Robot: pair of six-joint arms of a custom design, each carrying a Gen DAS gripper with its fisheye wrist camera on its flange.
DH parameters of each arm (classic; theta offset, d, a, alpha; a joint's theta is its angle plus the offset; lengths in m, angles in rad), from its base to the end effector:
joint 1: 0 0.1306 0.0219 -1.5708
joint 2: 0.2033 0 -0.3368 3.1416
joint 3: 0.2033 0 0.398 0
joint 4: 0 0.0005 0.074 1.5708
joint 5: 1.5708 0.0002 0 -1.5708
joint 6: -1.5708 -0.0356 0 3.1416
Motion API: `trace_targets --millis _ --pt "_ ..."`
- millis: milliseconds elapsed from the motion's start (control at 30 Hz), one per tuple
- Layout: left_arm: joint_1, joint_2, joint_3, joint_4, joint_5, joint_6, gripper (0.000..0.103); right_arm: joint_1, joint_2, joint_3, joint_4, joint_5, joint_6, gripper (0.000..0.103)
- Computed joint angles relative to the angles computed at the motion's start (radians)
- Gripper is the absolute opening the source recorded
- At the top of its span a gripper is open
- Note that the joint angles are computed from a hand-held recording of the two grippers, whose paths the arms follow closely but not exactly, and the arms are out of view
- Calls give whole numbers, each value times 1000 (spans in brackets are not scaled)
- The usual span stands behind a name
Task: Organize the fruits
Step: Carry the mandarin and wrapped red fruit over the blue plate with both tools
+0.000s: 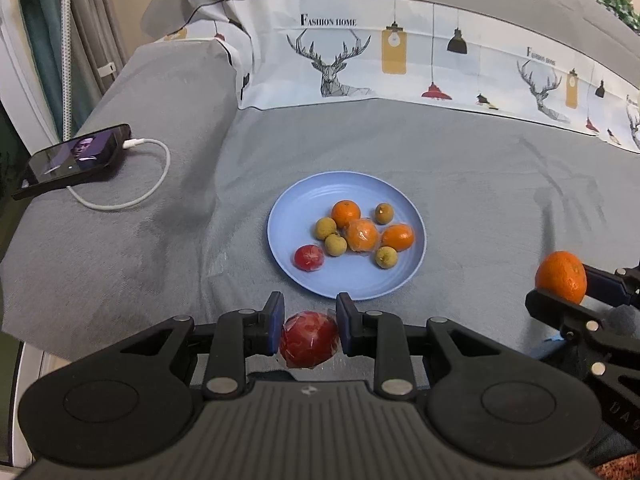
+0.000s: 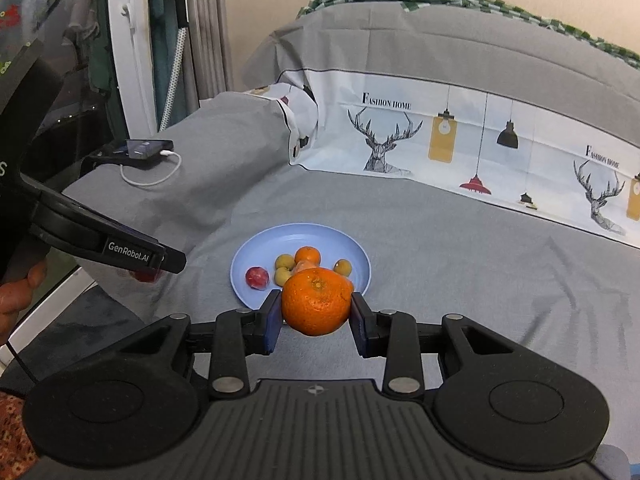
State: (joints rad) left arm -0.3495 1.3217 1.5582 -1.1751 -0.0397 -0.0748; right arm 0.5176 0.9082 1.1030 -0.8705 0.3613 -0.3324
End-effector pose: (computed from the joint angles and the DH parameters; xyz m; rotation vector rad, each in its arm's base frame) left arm 0.4306 -0.1560 0.4718 0.5125 2.4566 -0.0630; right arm 0.3077 0.1602 0.4423 -0.0113 2.1966 0.0690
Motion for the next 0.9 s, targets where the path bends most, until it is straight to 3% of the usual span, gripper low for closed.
trace_targets --millis 900 --pt "-5 434 382 -58 -29 22 31 -200 371 171 95 -190 49 37"
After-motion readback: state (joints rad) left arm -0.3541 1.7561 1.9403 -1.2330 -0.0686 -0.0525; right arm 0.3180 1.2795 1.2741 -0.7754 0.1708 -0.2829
